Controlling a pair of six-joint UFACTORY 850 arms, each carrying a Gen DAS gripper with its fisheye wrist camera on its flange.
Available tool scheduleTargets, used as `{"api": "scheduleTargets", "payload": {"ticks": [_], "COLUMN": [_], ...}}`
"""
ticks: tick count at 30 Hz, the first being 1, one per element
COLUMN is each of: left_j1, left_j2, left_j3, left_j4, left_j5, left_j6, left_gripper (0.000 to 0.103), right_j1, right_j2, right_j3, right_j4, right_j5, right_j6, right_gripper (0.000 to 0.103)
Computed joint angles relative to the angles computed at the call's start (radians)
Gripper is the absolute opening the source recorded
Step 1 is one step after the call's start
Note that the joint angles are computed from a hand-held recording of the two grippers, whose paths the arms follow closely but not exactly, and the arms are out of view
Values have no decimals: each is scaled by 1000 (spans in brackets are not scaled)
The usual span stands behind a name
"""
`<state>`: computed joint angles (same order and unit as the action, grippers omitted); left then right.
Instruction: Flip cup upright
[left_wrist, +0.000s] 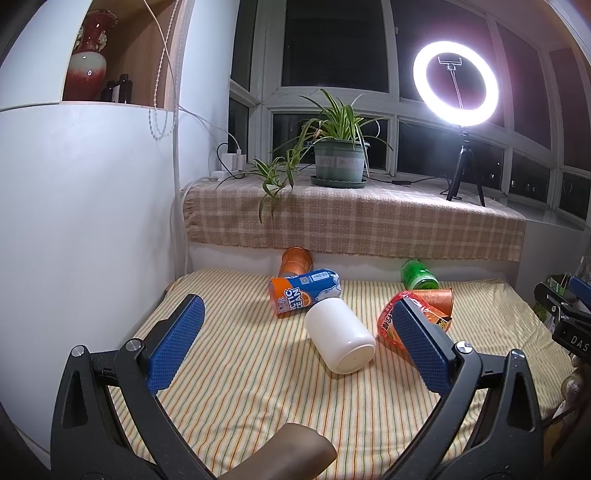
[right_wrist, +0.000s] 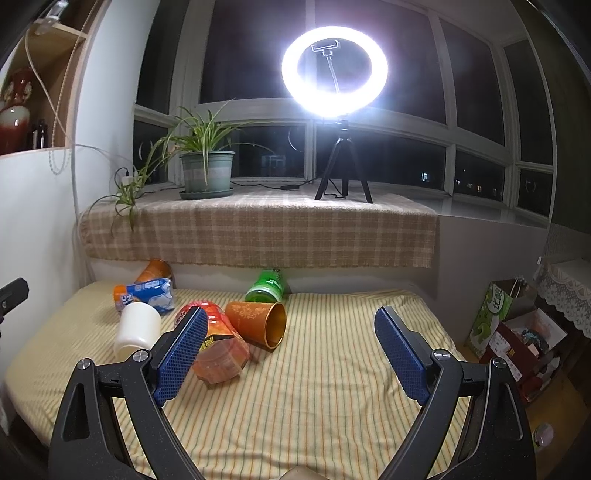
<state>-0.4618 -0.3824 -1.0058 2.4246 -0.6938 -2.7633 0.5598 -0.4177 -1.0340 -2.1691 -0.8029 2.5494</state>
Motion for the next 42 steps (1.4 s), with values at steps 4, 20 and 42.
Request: {"api": "scheduleTargets", "payload": {"ticks": [4,20,42], "left_j1": [-7,-3,0], "left_j2": [2,0,-15], "left_j3": [7,5,4], "left_j4": [-4,-1,3], "left_j5": [-6,-2,-3], "left_j6": [3,0,-16], "left_gripper": [103,103,103], "right_j1": [1,4,1], "right_j2": [-3,-7,-22], "right_j3": [-4,-8,-23], "right_j4": [4,2,-3], "right_j5": [1,0,20], "right_j6": [-6,-10,-16], "right_gripper": [92,92,92]}}
